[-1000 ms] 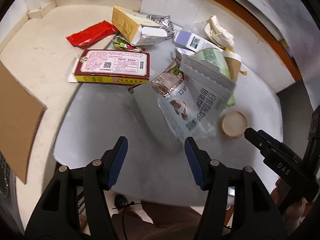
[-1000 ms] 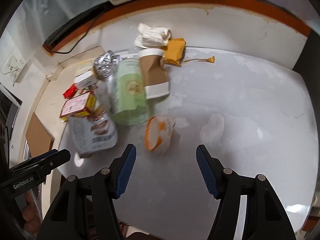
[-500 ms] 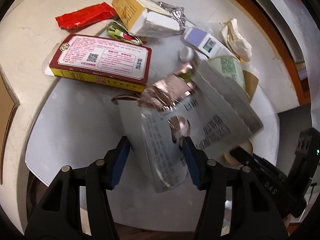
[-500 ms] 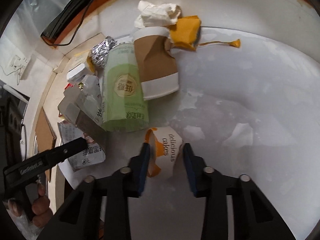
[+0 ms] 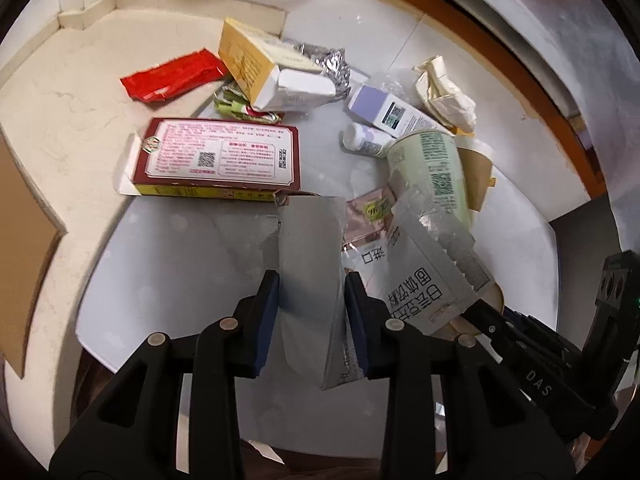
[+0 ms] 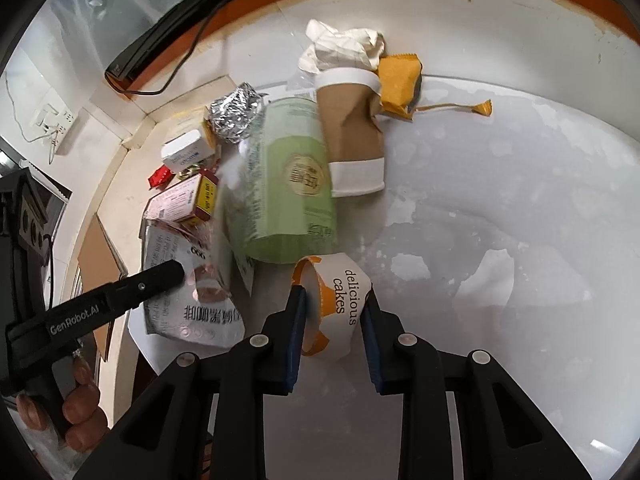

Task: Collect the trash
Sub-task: 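Grasp the white-grey snack bag with the left tool while the right tool grasps the 'delicious cakes' cup, then carry both items down over the bin and open both tools to drop them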

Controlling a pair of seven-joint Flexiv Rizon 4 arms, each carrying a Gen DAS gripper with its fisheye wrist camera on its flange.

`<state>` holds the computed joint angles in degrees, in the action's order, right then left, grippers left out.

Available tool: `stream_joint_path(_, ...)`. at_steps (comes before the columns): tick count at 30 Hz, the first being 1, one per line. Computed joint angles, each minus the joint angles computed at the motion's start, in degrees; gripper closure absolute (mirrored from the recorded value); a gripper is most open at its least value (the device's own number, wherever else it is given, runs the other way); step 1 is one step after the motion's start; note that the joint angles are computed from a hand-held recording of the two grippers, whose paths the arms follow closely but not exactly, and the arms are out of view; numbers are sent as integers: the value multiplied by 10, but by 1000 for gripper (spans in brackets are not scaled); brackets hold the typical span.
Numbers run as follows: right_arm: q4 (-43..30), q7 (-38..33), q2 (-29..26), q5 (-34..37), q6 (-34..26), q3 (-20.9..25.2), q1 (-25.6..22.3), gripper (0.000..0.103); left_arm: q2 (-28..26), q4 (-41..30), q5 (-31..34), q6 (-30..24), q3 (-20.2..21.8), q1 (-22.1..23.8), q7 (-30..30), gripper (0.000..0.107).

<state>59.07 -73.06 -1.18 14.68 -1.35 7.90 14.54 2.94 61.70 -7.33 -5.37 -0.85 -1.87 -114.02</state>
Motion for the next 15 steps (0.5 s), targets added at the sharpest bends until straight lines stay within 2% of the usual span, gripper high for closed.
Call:
stream_joint_path(6,8,9,22,-17,1,7,8,77,32,-7,5,-5,6,4,20,78)
stream_joint_path(15,40,62,78,-80,19,39,43,77,89,-32,-9,-65,27,25,99,78)
